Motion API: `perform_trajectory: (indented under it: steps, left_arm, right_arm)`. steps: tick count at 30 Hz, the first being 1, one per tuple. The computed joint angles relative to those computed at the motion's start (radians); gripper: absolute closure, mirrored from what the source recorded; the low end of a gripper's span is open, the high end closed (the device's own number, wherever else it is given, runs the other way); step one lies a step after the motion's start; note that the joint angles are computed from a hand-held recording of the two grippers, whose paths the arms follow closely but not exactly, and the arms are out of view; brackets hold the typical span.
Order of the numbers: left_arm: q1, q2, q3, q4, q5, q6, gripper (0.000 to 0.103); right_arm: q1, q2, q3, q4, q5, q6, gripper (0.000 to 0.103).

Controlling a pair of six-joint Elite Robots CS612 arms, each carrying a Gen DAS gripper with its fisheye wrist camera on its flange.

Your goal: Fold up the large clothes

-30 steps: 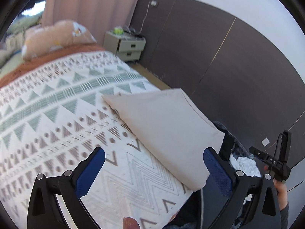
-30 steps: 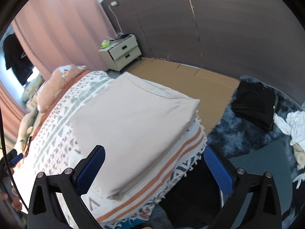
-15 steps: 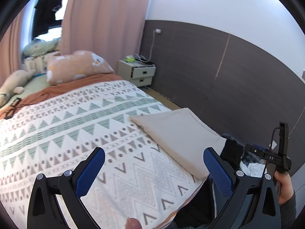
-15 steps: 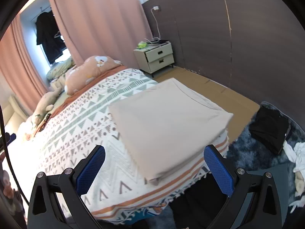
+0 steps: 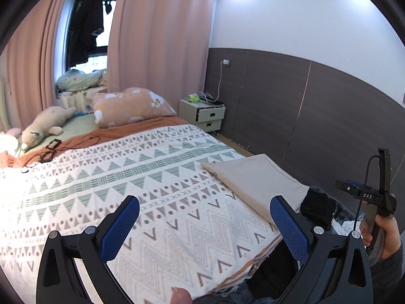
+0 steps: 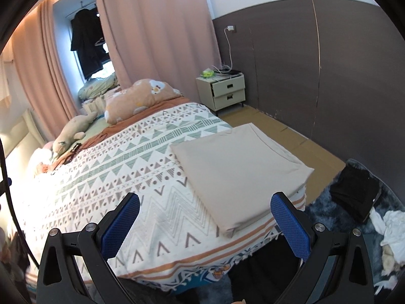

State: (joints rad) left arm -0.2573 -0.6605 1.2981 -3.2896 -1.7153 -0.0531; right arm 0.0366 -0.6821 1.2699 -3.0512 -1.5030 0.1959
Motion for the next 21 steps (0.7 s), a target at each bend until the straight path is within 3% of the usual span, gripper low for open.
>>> perform_trajectory:
  steps: [11,21]
  left_arm:
    - [0.038,-0.077,0.203,-0.173,0.030,-0.012,0.000]
    - [0.054,-0.130,0.395,-0.379,0.144,-0.071,0.000]
  right_arm:
    - [0.059,-0.068,0.154,-0.142,-0.087,0.029,0.000]
    - [0.097,-0.097,0.253,-0.272,-0.058,-0.007,0.000]
